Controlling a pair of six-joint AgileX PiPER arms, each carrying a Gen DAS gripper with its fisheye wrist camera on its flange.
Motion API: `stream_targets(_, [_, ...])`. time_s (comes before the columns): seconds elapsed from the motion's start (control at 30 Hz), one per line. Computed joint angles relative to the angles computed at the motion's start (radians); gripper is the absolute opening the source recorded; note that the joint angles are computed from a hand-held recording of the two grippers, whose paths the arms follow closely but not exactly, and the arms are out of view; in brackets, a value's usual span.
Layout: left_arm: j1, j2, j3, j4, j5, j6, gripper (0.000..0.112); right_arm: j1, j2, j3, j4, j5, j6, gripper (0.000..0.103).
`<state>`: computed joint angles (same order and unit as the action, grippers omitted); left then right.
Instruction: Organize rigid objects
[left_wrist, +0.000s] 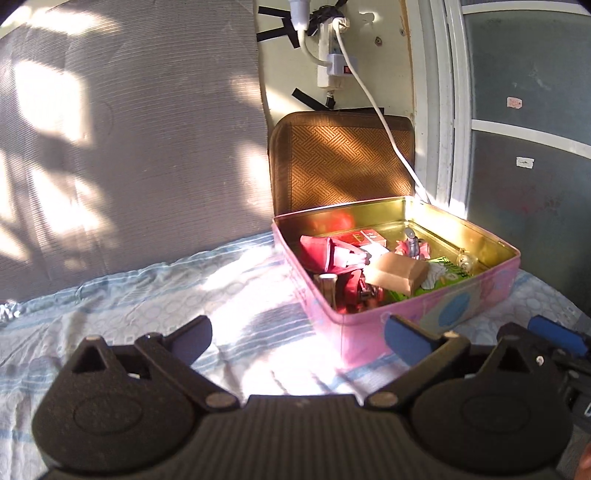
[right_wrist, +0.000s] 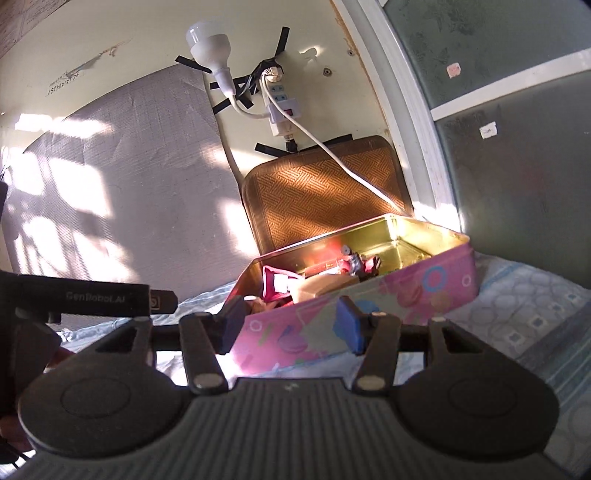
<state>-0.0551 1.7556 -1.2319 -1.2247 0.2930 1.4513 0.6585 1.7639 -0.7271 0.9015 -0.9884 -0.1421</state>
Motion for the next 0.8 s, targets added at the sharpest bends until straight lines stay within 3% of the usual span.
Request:
stream_targets(0.17, [0.036, -0.063, 0.114, -0.173, -0.009, 0.184, 0.103, 0.038, -0.024, -0.003, 0.076, 0.063, 0.002, 0.059])
stream_targets(0.3, [0.053, -0.089, 0.166, -0.219, -0.012, 0.236, 0.103, 0.062, -0.04, -0.003, 0.101, 0.1, 0.032, 0.069])
stream_targets(0.4, [0.061, -0.099, 0.188, -0.195, -0.024, 0.21, 0.103, 0.089, -0.043, -0.01, 0.129, 0.104, 0.017, 0.072])
stream_targets(0.53, [0.064, -0.106, 0.189, -0.009, -0.053, 0.019, 0.103, 0.129, -0.045, -0.028, 0.181, 0.088, -0.034, 0.081])
stream_targets(0.8, [0.098, -0.135, 0.244, -0.208, -0.038, 0.21, 0.103, 0.162, -0.051, -0.058, 0.239, 0.093, -0.107, 0.089])
